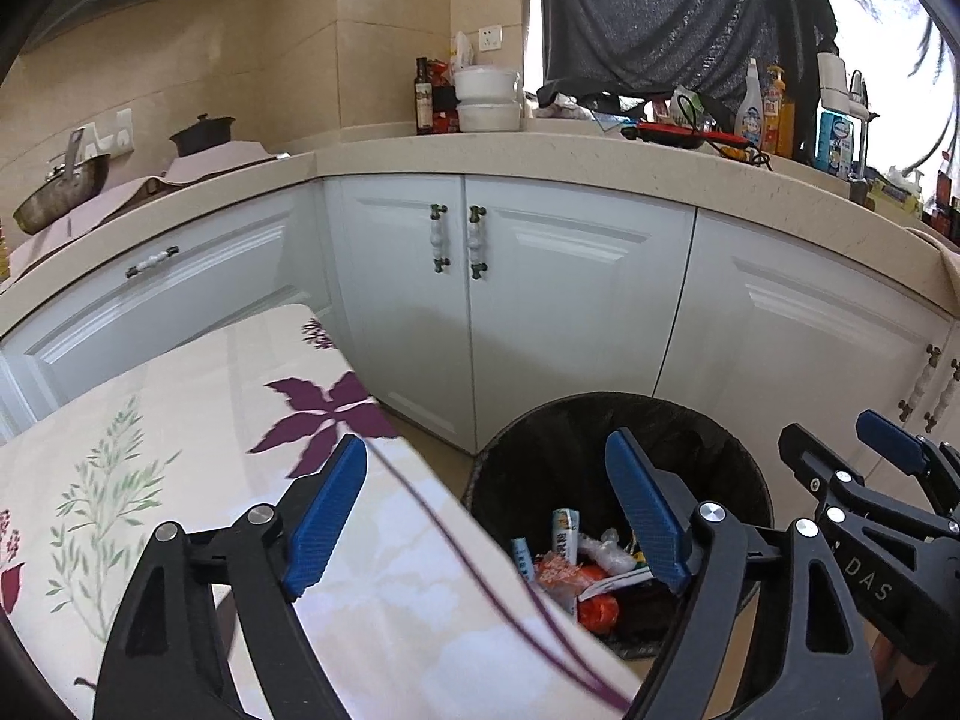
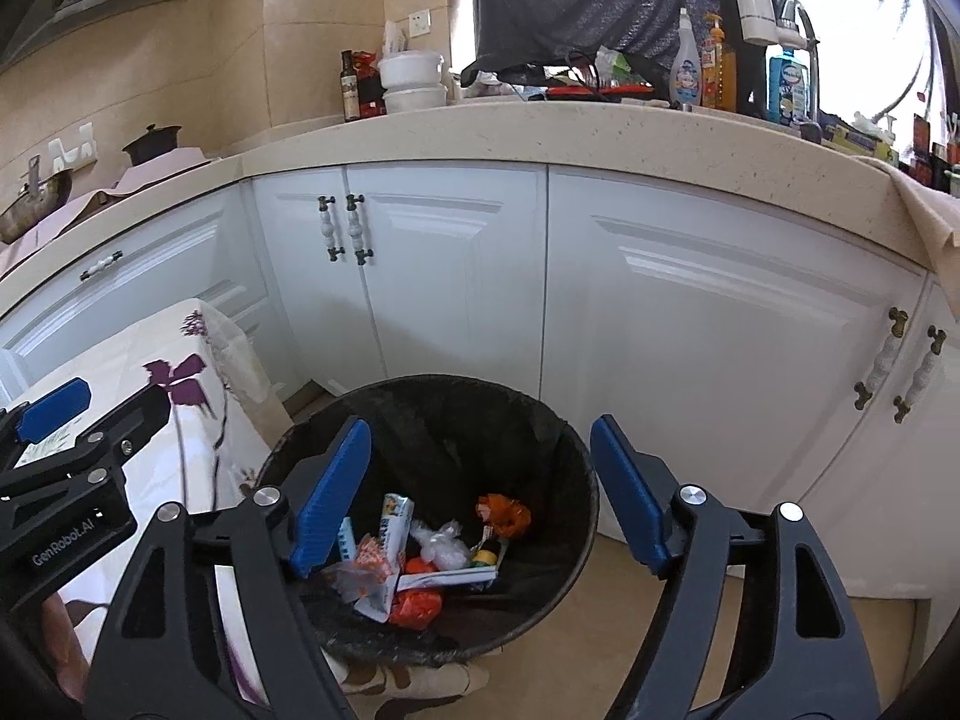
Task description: Collect trash
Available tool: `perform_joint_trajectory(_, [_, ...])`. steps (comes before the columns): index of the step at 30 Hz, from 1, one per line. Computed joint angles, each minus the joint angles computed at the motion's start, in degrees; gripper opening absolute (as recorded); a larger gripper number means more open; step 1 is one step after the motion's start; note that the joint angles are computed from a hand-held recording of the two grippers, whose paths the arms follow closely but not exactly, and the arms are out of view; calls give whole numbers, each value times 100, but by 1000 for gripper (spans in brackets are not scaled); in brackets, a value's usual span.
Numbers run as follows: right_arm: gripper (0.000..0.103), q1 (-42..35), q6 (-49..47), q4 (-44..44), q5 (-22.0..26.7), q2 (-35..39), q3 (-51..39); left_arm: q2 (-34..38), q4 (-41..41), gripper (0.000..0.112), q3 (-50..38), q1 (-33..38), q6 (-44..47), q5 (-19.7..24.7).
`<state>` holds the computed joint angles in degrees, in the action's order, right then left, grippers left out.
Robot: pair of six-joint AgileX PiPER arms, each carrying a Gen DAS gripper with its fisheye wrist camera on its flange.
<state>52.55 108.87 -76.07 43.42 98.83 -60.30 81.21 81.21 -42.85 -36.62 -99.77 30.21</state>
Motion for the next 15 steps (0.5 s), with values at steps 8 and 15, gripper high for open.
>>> perform_joint_trajectory(8, [81,708,35,177,675,-275,60,-956,-213,82,729,-168,91,316])
perform_joint_trajectory(15, [86,1355,110,269,1279,-434,113,-1624,-586,83,1114,-412,384,634])
